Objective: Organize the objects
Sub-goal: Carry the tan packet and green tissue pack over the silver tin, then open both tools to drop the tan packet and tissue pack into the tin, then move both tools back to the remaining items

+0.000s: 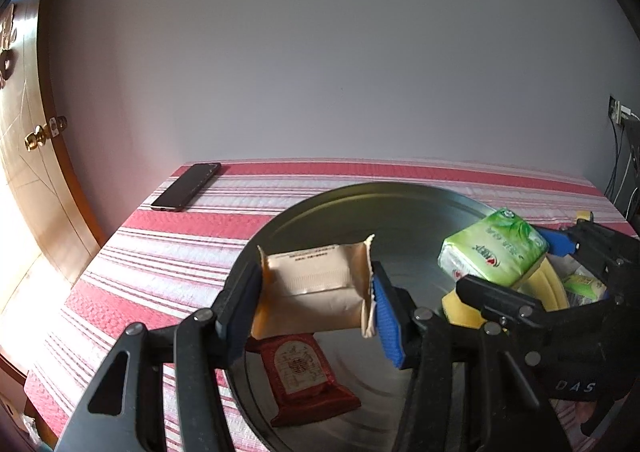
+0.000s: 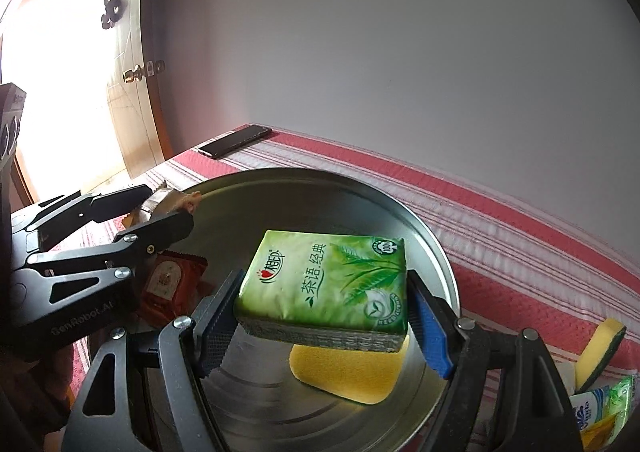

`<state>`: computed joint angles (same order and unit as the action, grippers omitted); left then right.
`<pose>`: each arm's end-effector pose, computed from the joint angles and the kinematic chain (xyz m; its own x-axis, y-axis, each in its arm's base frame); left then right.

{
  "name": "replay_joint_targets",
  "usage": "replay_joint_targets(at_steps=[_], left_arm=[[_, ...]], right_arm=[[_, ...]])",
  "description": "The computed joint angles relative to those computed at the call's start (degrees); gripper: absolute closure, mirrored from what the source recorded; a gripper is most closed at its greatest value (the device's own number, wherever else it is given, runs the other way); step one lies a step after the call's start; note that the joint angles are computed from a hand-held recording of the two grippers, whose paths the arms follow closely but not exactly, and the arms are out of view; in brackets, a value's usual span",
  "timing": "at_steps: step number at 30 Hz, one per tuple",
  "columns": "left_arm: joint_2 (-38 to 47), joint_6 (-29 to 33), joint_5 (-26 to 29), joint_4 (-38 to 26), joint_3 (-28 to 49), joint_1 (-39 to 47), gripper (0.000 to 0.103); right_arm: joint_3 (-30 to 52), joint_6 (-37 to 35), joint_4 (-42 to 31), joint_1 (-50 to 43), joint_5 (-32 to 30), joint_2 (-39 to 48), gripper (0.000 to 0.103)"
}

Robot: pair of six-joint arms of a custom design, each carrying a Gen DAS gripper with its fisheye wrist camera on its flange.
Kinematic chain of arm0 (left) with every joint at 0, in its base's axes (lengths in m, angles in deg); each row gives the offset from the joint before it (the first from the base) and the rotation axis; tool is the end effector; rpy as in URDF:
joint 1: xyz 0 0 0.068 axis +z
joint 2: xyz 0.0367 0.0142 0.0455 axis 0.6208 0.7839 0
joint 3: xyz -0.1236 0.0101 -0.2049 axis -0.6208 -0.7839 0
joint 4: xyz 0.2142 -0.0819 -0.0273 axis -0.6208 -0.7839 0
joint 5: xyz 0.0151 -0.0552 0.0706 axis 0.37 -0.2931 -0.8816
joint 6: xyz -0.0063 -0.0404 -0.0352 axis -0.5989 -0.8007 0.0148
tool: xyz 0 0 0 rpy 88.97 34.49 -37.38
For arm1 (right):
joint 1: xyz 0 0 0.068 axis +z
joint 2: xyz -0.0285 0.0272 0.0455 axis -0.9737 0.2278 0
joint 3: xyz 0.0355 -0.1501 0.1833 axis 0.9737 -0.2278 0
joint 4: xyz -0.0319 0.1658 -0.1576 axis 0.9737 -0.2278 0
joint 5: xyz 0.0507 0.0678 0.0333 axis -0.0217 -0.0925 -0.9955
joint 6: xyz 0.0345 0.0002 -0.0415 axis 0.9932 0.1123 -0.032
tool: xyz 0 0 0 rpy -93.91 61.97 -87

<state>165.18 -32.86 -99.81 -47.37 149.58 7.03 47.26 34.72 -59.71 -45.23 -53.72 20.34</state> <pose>0.3112 -0.1811 0.1907 -0.5206 0.2070 -0.8283 0.3200 0.9468 0.0354 0.2165 0.1214 0.1957 -0.5800 -0.1252 -0.8050 -0.1962 0.9805 -0.0111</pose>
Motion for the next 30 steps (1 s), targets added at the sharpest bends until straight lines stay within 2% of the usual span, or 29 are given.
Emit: replay_joint_targets(at_steps=[3,5,10,19,23,30], left_arm=[[0.6,-0.1,-0.7,0.5,0.1,-0.1,0.039],[0.9,-0.4,-1.3,1.4,0.0,0.0,0.028],[-1.3,-2.1,-3.5,2.7,-2.7,-1.2,0.014],[-4.9,-4.2,-6.7,5.6,-7.3,-4.6,0.009],[-5.5,-4.5,-7.8,6.9,-8.1,-5.0,0.003],[-8.8,-5.7,-10.2,8.3,-10.1,-9.0,0.001]], right_arm=[[-0.7,0.4,-0.3,-0.9,-1.4,-1.0,0.024],[-1.1,0.7,-0.7,-1.1,-2.2,-1.5,0.024],[-3.2,0.8,1.1,-0.1,-0.8,-3.4,0.023],[-8.9,3.1,2.2,0.6,1.0,-11.6,0.023],[-10.4,3.6,2.3,-0.2,0.5,-14.0,0.023],[-14.1,3.6,-1.7,-0.2,2.7,-24.2,0.023]])
